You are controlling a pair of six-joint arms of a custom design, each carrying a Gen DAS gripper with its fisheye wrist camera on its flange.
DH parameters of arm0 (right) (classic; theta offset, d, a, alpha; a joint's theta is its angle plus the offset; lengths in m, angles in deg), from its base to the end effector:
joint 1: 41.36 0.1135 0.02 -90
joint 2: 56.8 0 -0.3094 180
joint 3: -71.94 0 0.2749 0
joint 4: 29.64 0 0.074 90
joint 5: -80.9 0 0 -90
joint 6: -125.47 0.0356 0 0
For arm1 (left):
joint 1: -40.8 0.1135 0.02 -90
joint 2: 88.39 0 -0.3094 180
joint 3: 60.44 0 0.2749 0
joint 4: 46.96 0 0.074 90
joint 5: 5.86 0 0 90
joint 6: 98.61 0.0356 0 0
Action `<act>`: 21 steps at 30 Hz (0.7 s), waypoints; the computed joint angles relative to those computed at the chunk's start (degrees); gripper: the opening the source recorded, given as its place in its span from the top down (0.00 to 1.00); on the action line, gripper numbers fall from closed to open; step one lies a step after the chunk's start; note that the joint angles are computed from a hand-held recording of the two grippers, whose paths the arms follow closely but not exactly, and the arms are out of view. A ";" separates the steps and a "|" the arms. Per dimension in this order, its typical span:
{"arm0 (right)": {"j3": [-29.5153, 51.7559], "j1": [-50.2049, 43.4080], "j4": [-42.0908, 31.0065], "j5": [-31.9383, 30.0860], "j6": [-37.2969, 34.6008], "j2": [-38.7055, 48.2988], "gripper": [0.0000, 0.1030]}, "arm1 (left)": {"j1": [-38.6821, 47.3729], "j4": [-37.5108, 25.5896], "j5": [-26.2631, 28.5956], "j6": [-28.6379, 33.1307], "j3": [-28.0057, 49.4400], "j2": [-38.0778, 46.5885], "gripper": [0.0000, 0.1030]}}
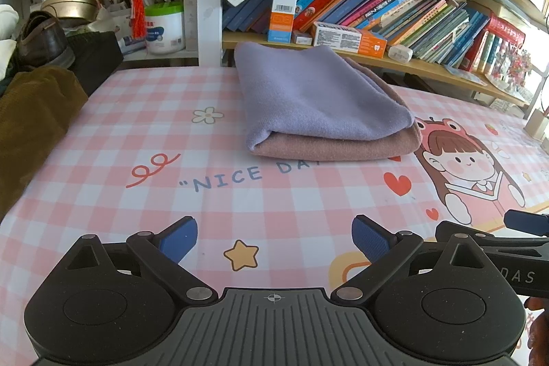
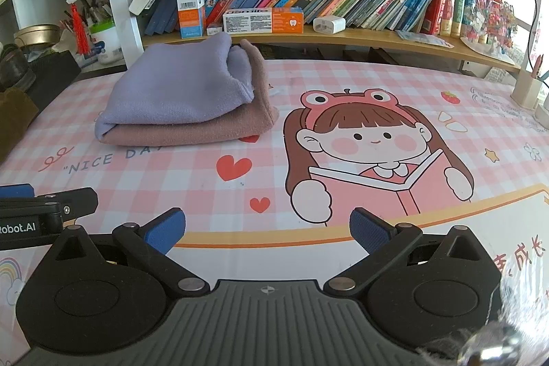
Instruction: Fold clothes
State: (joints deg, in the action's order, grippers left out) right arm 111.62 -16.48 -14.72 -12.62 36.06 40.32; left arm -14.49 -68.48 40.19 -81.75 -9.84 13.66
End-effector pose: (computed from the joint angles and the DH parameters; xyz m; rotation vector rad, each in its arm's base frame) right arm 0.2595 0.1227 0.1148 -0.5209 2.2707 0.2957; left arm 0.1826 -0.2203 0.1058 -0.5001 2.2777 0.0948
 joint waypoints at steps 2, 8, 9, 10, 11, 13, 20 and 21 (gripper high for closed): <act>0.03 0.03 -0.01 -0.01 0.01 0.06 0.00 | 0.00 0.07 0.05 0.00 -0.04 0.00 0.04; 0.19 0.19 -0.10 0.01 0.00 0.27 0.00 | 0.02 0.33 0.08 0.06 -0.15 -0.02 0.04; 0.22 0.24 -0.11 0.04 0.01 0.31 0.00 | 0.11 0.28 0.23 0.05 -0.10 0.02 0.04; 0.25 0.27 -0.12 0.07 0.02 0.35 0.00 | 0.19 0.21 0.41 0.08 -0.04 0.07 0.04; 0.27 0.26 -0.16 0.12 0.10 0.39 0.00 | 0.31 0.13 0.67 0.18 0.03 0.13 0.04; 0.32 0.25 -0.24 0.22 0.24 0.48 0.00 | 0.46 0.18 1.13 0.42 0.09 0.23 0.01; 0.60 0.10 -0.75 0.31 0.76 0.89 0.00 | -0.18 1.33 0.02 0.46 -0.52 -0.21 0.00; 0.65 0.03 -0.85 0.28 0.83 0.97 0.00 | -0.23 1.56 -0.09 0.55 -0.62 -0.28 0.00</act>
